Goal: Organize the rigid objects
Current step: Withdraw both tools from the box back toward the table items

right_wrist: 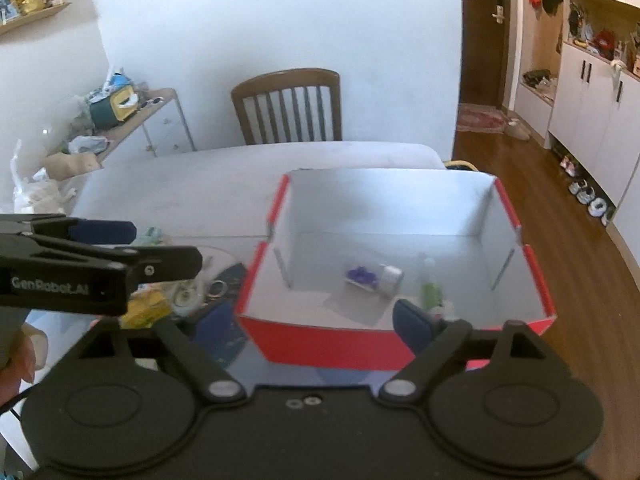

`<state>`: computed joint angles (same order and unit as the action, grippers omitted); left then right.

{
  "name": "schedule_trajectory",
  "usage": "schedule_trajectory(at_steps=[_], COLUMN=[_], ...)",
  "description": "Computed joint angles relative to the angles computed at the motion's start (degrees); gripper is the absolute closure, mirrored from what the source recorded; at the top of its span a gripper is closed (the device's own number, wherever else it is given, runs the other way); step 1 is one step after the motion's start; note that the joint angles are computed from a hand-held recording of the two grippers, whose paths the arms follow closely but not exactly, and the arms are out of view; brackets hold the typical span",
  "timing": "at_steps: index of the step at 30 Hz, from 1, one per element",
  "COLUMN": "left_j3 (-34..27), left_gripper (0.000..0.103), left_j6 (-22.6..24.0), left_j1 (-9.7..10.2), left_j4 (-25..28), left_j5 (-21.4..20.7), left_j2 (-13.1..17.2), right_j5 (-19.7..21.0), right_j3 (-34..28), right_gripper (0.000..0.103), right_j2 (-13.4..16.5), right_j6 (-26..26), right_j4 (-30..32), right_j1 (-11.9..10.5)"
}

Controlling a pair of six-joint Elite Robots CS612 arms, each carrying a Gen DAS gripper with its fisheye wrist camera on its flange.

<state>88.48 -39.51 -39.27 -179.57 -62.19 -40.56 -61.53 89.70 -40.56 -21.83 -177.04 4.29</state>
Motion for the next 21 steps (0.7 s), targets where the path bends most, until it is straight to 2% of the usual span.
schedule_trajectory(at_steps=[7, 12, 18, 21], left_j3=[6.7, 11.0, 15.7, 17.6], left_gripper=[0.004, 0.0, 0.0, 0.0], left_j6=[1.9, 2.7, 2.4, 1.5], left_j1=[0.29, 0.95, 2.34, 3.38], left_j4=[-5.4, -9.9, -13.8, -13.6], left_j5=[1.6, 1.9, 1.9, 1.4], left_j2=[-2.9, -4.2, -5.3, -5.8], right_j5=[0.8, -0.5, -1.5, -2.0], right_j3=[2.3, 3.2, 4.3, 4.1], right_gripper=[0.007, 0.007, 0.006, 0.006], right_j2=[-0.6, -0.7, -0.7, -0.3], right_j6=[0.1, 0.2, 0.1, 1.3], right_j4=[-3.0, -4.8, -6.1, -6.0], right_j1=[2.0, 3.8, 5.8, 6.9])
